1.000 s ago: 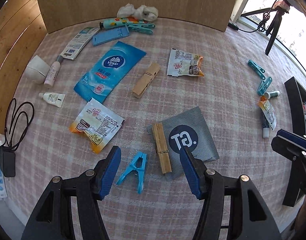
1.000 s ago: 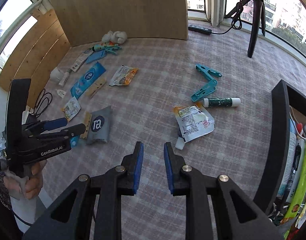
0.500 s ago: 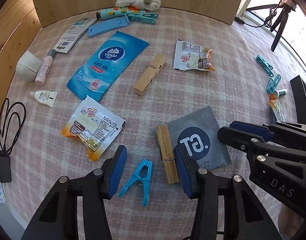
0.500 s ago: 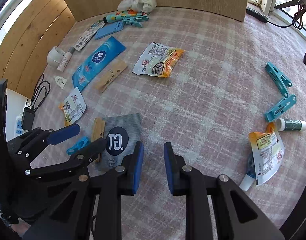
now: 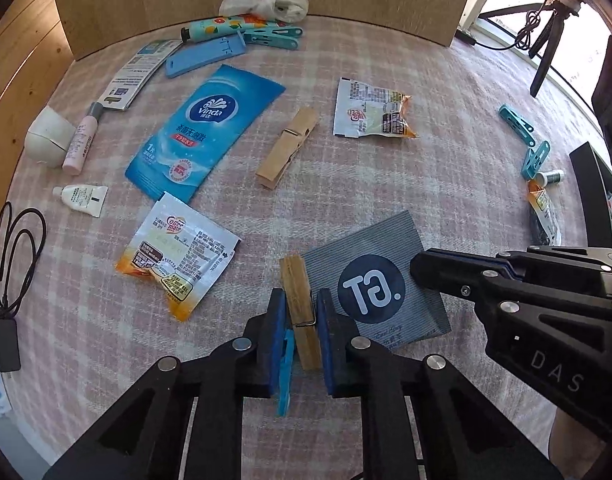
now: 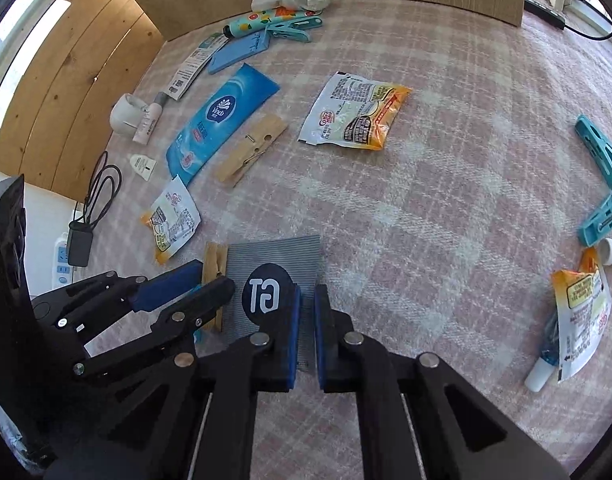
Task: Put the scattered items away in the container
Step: 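Grasp the wooden clothespin with the left gripper while the right grasps the grey GT pouch, then carry the wooden clothespin and GT pouch into the black tray, release both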
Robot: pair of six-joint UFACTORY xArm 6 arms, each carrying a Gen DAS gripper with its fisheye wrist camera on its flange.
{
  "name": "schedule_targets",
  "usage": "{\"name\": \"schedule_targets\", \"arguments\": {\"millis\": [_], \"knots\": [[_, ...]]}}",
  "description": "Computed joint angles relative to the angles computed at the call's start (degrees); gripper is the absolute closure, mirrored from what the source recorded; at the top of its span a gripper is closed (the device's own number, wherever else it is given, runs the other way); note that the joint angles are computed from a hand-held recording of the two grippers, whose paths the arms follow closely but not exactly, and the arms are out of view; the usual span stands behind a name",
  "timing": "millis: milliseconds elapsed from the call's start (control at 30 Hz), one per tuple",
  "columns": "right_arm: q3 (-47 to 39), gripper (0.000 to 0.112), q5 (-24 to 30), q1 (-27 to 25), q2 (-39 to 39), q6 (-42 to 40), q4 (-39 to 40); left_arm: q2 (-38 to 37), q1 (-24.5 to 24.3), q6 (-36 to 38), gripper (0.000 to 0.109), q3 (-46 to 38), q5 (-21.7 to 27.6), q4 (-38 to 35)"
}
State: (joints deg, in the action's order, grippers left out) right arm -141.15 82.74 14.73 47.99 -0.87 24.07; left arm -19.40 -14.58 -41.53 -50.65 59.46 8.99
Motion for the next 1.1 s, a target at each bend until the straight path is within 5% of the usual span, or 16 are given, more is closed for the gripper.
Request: {"name": "schedule_targets", "arguments": {"millis": [633,1100], "knots": [[24.79,0.111,-14.84,-4.8,-20.5,-1.31,0.12,-1.2,-4.31,-2.31,0.097,-6.89,1.47,1.56],[44.6,0.111,-23.42,-21.7,-40.05,-0.09,-4.74,23.36,-17.63,5.93,0.097,-37.28,-0.86,-3.33]]}}
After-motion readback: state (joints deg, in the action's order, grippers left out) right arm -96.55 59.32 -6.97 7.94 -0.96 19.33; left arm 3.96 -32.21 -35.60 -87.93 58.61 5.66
